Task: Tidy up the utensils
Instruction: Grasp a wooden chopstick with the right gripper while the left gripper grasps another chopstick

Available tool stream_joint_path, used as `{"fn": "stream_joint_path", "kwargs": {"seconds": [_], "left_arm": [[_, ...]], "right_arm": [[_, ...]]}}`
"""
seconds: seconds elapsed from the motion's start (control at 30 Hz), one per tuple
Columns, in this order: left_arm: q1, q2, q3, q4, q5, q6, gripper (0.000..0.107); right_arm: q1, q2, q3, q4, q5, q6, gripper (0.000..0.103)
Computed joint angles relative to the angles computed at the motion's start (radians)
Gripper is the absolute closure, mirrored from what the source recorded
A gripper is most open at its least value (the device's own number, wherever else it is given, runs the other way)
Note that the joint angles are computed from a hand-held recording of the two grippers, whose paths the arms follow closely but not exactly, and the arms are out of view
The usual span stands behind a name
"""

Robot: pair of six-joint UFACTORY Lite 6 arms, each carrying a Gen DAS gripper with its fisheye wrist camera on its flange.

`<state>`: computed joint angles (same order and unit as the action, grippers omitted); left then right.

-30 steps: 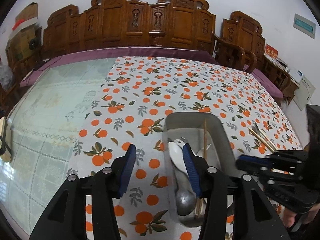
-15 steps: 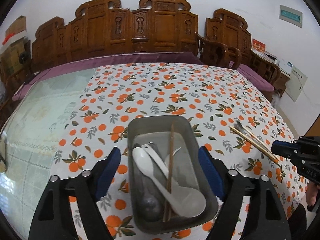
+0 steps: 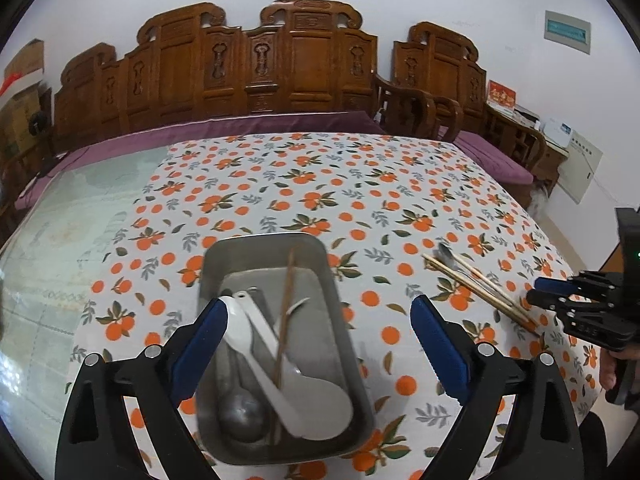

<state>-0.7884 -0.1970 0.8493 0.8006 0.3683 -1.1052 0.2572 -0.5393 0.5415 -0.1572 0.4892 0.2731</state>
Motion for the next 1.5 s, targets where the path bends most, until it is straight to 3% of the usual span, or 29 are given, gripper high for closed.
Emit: {"fn": "stream_joint_path", "kwargs": {"seconds": [0.43, 0.77, 0.93, 1.03, 1.23, 1.4, 1.5], "left_arm": [[-0.189, 0.094, 0.051, 0.145, 0.068, -0.196, 0.018], [-0.289, 0.199, 0.111, 0.179, 0.140, -0.303, 0.018], [-0.334, 0.256, 0.150, 0.166, 0.174, -0.333, 0.018], [-0.363, 0.301, 0.191, 0.150, 0.206, -0.331, 0.018], [-0.410, 0.391, 0.265, 0.121, 0.248, -0.332, 0.018], [-0.433, 0.503, 0.382, 0.046, 0.252, -0.289, 0.018], [-0.444, 0.590, 0.485, 0.003, 0.255, -0.248, 0.018]], "right_arm": [[-0.208, 0.126, -0.040, 0.194, -0.103, -0.323, 0.074], [-0.226, 0.420, 0.172, 0.463, -0.157, -0.643, 0.078], [-0.211, 0.539, 0.256, 0.472, -0.139, -0.684, 0.078], [-0.218, 0.550, 0.265, 0.462, -0.136, -0.696, 0.079], [-0.301, 0.550, 0.263, 0.546, -0.097, -0.835, 0.096], [-0.345, 0.443, 0.179, 0.465, -0.074, -0.821, 0.097], [-0.429, 0.331, 0.106, 0.553, -0.029, -0.940, 0.097]]}}
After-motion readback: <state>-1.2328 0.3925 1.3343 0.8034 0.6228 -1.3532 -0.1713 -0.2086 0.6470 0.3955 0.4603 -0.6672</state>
